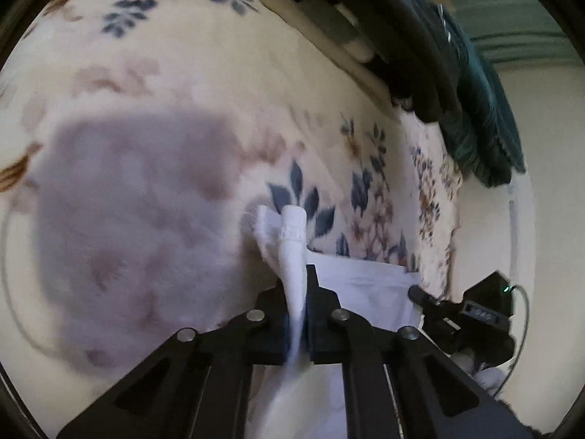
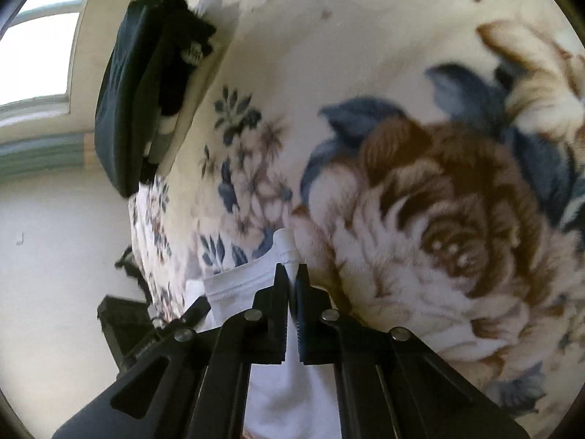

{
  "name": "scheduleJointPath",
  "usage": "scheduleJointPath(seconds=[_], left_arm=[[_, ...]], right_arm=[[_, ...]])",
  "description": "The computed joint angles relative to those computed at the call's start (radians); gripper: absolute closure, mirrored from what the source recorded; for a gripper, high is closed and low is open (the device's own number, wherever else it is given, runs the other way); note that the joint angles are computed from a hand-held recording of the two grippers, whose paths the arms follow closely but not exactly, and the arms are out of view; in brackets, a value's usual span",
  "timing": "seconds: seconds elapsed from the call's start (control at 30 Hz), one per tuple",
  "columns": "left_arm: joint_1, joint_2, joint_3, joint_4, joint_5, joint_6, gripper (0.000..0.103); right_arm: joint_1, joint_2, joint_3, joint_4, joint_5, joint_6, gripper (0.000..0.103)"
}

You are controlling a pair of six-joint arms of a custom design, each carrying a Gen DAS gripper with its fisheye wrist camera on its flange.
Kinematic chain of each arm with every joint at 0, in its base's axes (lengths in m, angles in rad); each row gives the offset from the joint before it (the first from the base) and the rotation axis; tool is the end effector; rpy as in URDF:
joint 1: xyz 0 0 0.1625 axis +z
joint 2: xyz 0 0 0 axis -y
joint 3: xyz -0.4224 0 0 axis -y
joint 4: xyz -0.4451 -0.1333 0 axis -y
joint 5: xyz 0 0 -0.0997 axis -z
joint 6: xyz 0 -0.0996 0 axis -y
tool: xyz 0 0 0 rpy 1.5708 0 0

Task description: Fold small clothes

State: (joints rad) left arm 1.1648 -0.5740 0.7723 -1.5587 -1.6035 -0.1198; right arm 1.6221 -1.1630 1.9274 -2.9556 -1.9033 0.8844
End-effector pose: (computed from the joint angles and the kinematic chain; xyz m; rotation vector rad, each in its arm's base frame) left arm -0.2232 -0.8486 0.1860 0.4369 3.0700 0.3293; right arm 0.1327 -0.6187 0.2236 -1.3347 -2.6257 1.0641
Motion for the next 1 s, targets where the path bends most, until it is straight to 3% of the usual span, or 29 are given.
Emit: scheduleJointPath(seconds=[0.2, 0.3, 0.33, 0.37, 0.4, 0.43, 0.57, 0.7, 0.73, 0.8, 0.87, 1.0], left_arm=[[0.020, -0.011, 0.003, -0.007, -0.003, -0.091, 0.095], [0.018, -0.053, 0.029, -0.013, -0.012, -0.107, 0.079], [0.019, -0.076, 0.049, -0.024, -0.028, -0.103, 0.075], [0.019, -0.116, 0.085, -0.030, -0.044, -0.092, 0.063], [0.020, -0.139, 0.105, -0.028, -0.046, -0.089, 0.055], [0.022, -0.172, 0.139, -0.026, -0.057, -0.084, 0.054], [0.034, -0.262, 0.244, 0.072, -0.092, -0.054, 0.054], [0.031, -0.299, 0.338, 0.112, -0.071, -0.025, 0.058], [0.023, -0.313, 0.364, 0.097, -0.055, -0.007, 0.062], [0.005, -0.329, 0.389, 0.087, -0.018, 0.034, 0.086], [0.002, -0.328, 0.379, 0.104, -0.003, 0.038, 0.092], [0.002, -0.330, 0.362, 0.130, 0.016, 0.040, 0.095]], right_arm=[[0.003, 0.012, -0.026, 0.083, -0.043, 0.044, 0.100], [0.009, -0.007, -0.027, 0.132, -0.032, 0.069, 0.092], [0.017, -0.020, -0.022, 0.151, -0.038, 0.067, 0.079], [0.026, -0.040, -0.008, 0.167, -0.038, 0.064, 0.055], [0.037, -0.062, 0.011, 0.181, -0.036, 0.065, 0.046], [0.047, -0.078, 0.026, 0.202, -0.034, 0.073, 0.042], [0.060, -0.136, 0.129, 0.215, 0.078, 0.101, 0.042], [0.058, -0.119, 0.202, 0.167, 0.179, 0.136, 0.042], [0.056, -0.109, 0.212, 0.144, 0.193, 0.137, 0.042], [0.051, -0.085, 0.233, 0.073, 0.219, 0.142, 0.046], [0.066, -0.074, 0.226, 0.083, 0.170, 0.148, 0.086], [0.067, -0.079, 0.235, 0.073, 0.157, 0.180, 0.093]])
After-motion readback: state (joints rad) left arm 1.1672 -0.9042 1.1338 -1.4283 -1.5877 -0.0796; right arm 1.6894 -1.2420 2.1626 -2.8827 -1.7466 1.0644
